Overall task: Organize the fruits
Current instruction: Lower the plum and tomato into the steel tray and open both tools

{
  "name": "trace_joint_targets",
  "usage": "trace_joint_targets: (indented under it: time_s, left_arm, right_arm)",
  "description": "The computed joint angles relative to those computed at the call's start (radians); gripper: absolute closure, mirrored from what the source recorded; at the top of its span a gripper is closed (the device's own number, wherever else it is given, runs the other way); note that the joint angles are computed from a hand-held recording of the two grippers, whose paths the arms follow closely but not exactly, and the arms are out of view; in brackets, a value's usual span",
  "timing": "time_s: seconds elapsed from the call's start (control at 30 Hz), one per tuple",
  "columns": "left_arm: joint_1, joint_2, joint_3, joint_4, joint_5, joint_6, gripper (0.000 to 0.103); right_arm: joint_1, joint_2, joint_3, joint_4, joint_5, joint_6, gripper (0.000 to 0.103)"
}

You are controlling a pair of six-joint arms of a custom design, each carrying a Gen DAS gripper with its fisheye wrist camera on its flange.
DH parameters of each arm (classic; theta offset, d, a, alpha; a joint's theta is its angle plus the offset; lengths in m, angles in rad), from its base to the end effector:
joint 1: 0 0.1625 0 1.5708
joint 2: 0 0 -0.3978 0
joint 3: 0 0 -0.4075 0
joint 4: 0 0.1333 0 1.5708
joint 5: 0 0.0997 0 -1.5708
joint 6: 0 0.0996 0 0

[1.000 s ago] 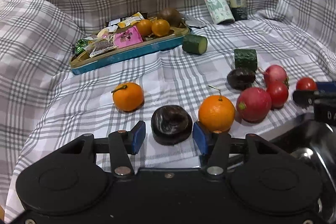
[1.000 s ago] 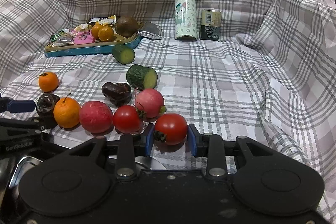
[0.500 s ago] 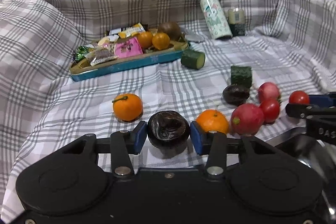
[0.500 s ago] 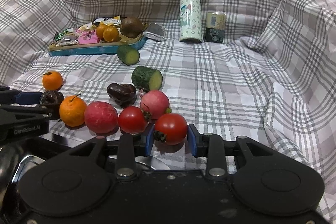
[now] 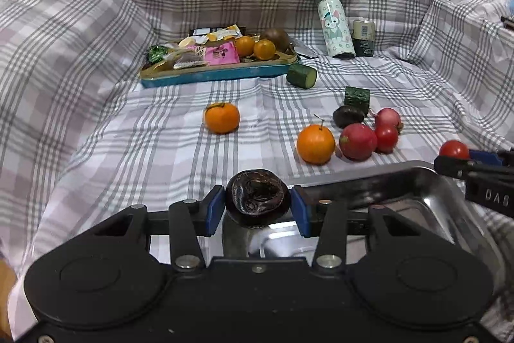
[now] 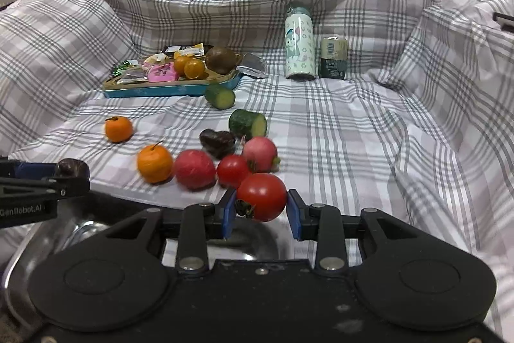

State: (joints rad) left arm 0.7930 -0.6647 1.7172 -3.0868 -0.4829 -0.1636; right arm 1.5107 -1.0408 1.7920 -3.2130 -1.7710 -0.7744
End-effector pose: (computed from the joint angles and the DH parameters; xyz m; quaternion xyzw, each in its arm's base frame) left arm -0.2806 -0.6006 0.0571 0.1384 0.8298 -0.4036 0.3598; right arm 0.0750 -0.6432 0.2438 0.2736 -0.8563 0.3554 0.2562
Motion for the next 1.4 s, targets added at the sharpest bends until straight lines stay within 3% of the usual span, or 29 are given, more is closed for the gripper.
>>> trace_joint_targets:
  time_s: [0.4, 0.57, 0.7, 0.9, 1.23, 1.4]
  left_arm:
    - [-0.051, -0.037, 0.090, 0.075, -0.006, -0.153, 0.051]
    - [-0.052, -0.048, 0.106, 0.094, -0.040, -0.194, 0.051]
    - [-0.046, -0.052, 0.106, 0.131, -0.040, -0.241, 0.051]
    - [-0.037, -0.057, 0.107, 0.142, -0.060, -0.260, 0.051]
    - [-0.030, -0.074, 0.105, 0.205, -0.084, -0.305, 0.050]
    - [-0.034, -0.073, 0.111, 0.176, -0.079, -0.294, 0.051]
  right_arm:
    - [-0.017, -0.130, 0.167, 0.011, 0.047, 0.003, 0.068]
    - [-0.027, -0.157, 0.204, 0.017, 0.068, -0.008, 0.068]
    - [-0.027, -0.154, 0.221, -0.006, 0.071, -0.053, 0.068]
    - [-0.025, -0.134, 0.197, 0.017, 0.047, -0.016, 0.068]
    - [-0.022, -0.128, 0.198, 0.010, 0.032, -0.038, 0.067]
    - [-0.023, -0.129, 0.199, 0.008, 0.032, -0.038, 0.068]
